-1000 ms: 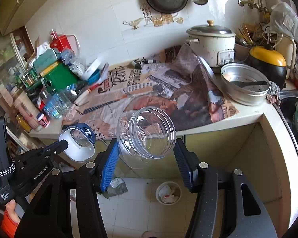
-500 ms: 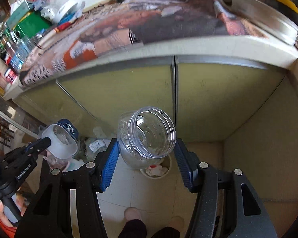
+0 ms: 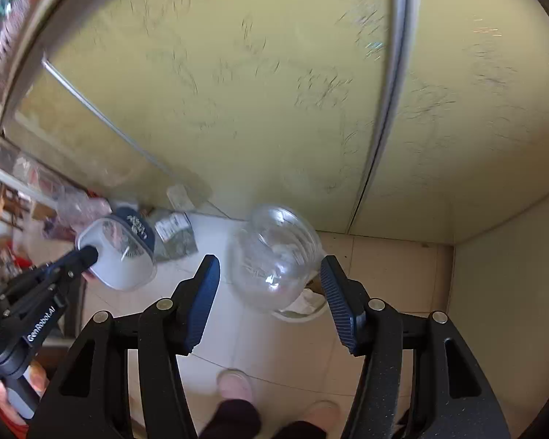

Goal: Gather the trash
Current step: 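Open both tools above the white bin to drop the cup and jar, then raise both empty tools back toward the counter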

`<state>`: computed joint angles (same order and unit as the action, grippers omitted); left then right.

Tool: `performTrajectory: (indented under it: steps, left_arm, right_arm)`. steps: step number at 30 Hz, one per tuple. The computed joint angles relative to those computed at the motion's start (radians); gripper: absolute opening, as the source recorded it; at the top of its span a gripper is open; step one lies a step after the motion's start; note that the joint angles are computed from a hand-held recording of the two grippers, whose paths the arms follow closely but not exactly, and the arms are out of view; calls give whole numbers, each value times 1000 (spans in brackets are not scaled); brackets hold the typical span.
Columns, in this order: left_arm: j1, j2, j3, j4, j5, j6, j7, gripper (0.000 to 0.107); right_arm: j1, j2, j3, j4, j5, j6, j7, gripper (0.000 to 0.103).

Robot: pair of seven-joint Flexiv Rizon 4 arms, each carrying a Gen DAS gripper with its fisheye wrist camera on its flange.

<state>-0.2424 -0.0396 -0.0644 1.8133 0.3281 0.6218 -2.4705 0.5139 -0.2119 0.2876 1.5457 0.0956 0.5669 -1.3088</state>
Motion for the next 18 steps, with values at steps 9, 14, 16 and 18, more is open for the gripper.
performTrajectory:
  steps: [9,14,16,18]
  left_arm:
    - [-9,-100,-2,-13,-113,99,84,5]
    - [-33,-150,3,-72,-143,70,123,43]
    - [-42,-155,5,-85,-150,72,137,44]
    - [-50,-153,7,-102,-151,54,149,44]
  right_arm:
    - [-42,38,-13,26,42,-17,-15,54]
    - [-59,52,-26,28,31,-27,-9,54]
    - [-61,57,-28,24,26,-28,0,54]
    - [-64,68,-28,21,25,-31,4,54]
